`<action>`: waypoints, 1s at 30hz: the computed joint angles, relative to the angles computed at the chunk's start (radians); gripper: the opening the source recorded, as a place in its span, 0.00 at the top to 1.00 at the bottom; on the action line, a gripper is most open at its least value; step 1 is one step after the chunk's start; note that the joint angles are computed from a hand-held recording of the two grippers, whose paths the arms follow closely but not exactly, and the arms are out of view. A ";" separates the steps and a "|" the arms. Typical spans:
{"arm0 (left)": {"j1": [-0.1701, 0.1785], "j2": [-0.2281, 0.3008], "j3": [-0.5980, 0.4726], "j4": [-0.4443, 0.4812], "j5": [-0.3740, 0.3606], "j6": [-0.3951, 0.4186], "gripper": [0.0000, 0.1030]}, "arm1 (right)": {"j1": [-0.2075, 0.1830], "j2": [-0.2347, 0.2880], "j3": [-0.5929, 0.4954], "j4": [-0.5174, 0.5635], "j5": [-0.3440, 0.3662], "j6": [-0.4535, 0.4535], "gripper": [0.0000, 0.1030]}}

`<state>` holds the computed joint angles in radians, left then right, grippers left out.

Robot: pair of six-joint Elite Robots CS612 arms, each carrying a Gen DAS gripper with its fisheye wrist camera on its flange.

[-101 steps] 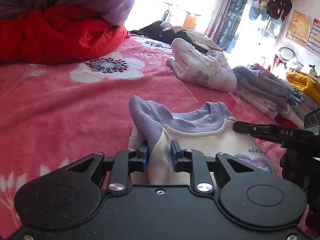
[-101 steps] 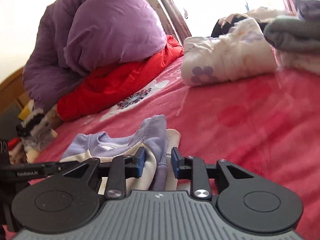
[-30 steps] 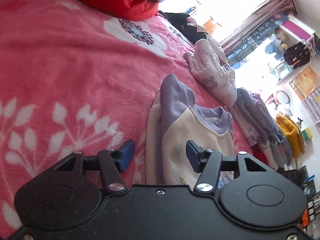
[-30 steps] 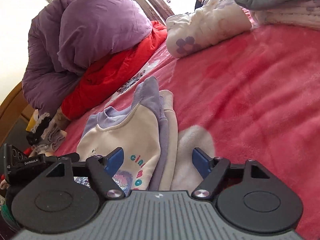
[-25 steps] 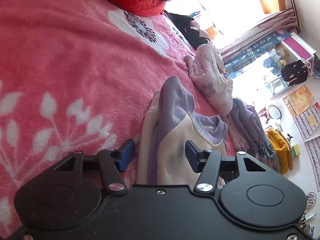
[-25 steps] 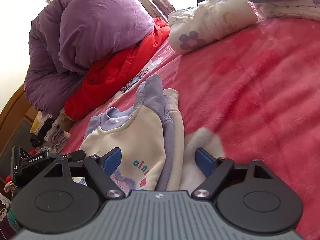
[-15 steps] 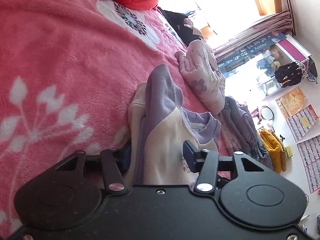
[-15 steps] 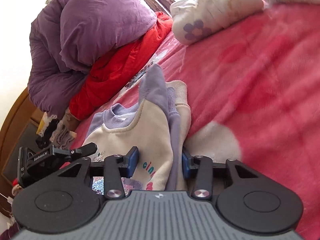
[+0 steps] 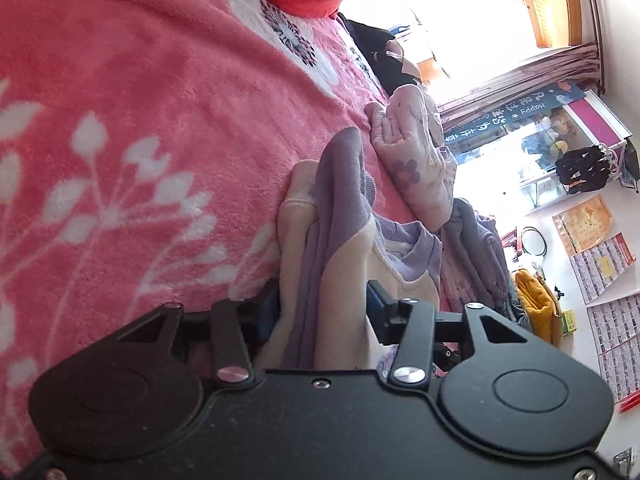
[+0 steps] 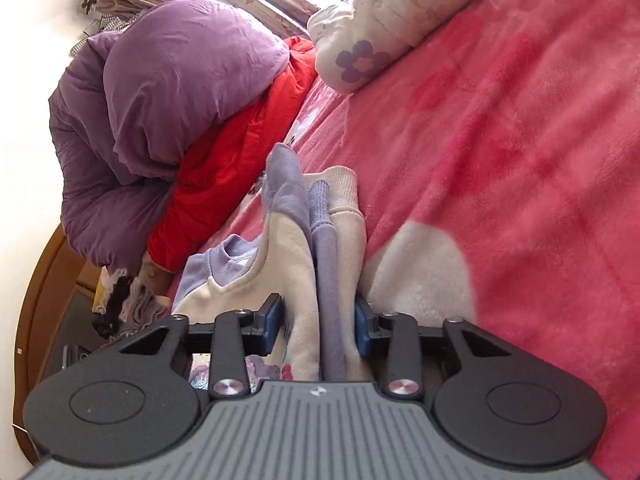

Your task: Fold clothes

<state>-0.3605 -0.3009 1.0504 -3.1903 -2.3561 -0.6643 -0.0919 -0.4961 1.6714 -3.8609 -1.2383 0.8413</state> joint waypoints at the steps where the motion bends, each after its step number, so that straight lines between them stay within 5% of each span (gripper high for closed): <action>1: 0.000 0.001 0.006 -0.010 0.006 -0.008 0.62 | 0.003 -0.002 0.004 -0.003 -0.011 -0.012 0.55; 5: -0.008 -0.009 0.041 -0.075 0.030 -0.025 0.84 | 0.013 0.015 -0.007 -0.008 -0.031 -0.056 0.63; 7: -0.010 -0.026 0.074 -0.104 0.025 -0.038 0.85 | 0.014 0.013 -0.001 -0.019 -0.021 -0.037 0.79; 19: -0.041 -0.157 0.351 -0.271 -0.015 -0.166 0.85 | 0.029 -0.076 0.259 -0.252 -0.043 0.118 0.80; 30: -0.096 -0.178 0.324 -0.293 -0.095 -0.201 0.85 | -0.009 -0.118 0.408 -0.486 -0.081 0.206 0.80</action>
<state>-0.4570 -0.4785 1.3744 -3.4829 -2.4508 -0.8650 -0.1006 -0.6139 2.0798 -4.3470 -1.3197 1.0471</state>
